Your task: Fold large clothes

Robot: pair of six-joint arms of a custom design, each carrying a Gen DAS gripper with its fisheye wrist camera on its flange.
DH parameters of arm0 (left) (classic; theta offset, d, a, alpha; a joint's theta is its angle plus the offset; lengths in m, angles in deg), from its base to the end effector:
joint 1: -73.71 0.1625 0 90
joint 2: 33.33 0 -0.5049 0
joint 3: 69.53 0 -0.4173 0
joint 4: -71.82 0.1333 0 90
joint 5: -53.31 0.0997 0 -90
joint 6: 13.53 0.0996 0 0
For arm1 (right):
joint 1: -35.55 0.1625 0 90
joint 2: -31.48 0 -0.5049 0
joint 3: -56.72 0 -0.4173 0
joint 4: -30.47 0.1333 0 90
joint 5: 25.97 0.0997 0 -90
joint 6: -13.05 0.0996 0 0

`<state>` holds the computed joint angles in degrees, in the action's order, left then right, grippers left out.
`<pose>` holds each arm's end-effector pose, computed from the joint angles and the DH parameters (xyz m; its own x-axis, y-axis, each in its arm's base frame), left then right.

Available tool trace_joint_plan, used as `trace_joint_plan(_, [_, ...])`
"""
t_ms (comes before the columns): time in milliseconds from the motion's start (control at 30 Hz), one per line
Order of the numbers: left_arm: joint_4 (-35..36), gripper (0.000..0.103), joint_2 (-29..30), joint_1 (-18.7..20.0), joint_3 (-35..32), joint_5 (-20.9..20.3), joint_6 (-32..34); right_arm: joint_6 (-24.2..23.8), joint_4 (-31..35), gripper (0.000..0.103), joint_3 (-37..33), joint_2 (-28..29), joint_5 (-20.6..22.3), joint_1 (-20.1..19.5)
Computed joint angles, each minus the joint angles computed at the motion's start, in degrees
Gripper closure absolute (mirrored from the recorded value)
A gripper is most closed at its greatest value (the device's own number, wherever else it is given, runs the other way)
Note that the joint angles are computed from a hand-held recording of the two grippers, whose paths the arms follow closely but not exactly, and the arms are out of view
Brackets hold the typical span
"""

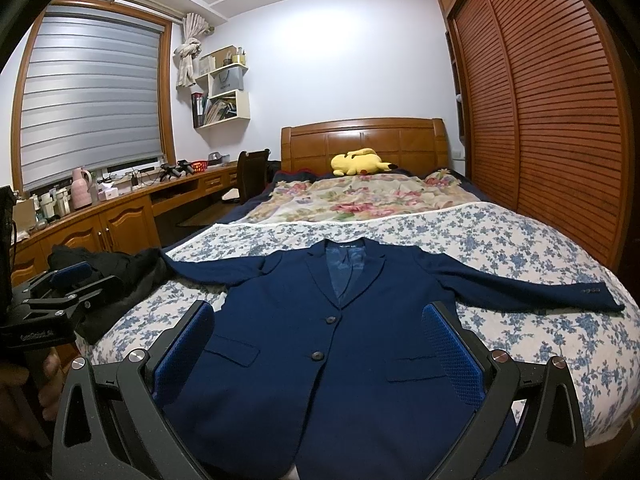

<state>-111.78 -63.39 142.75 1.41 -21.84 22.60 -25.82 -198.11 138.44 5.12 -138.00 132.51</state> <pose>-0.1699 -0.8875 0.1633 -0.6602 0.4590 -0.5945 0.7502 0.3653 -0.5511 0.1913 -0.7756 0.1315 -0.7426 0.1269 0.6576 -0.6169 0.2528 -0.7453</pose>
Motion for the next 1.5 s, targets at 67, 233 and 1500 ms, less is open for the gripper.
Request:
trace_joint_plan(67, [-0.03, 0.0, 0.06, 0.0, -0.09, -0.03, 0.02, 0.09, 0.07, 0.0, 0.03, -0.05, 0.07, -0.01])
trace_joint_plan(233, [-0.04, 0.0, 0.01, -0.01, 0.01, 0.01, -0.02, 0.21, 0.11, 0.0, 0.07, -0.07, 0.19, -0.01])
trace_joint_plan(1500, [10.01, 0.0, 9.71, 4.16, -18.99, 6.76, 0.08, 1.09, 20.2, 0.0, -13.69, 3.58, 0.22, -2.06])
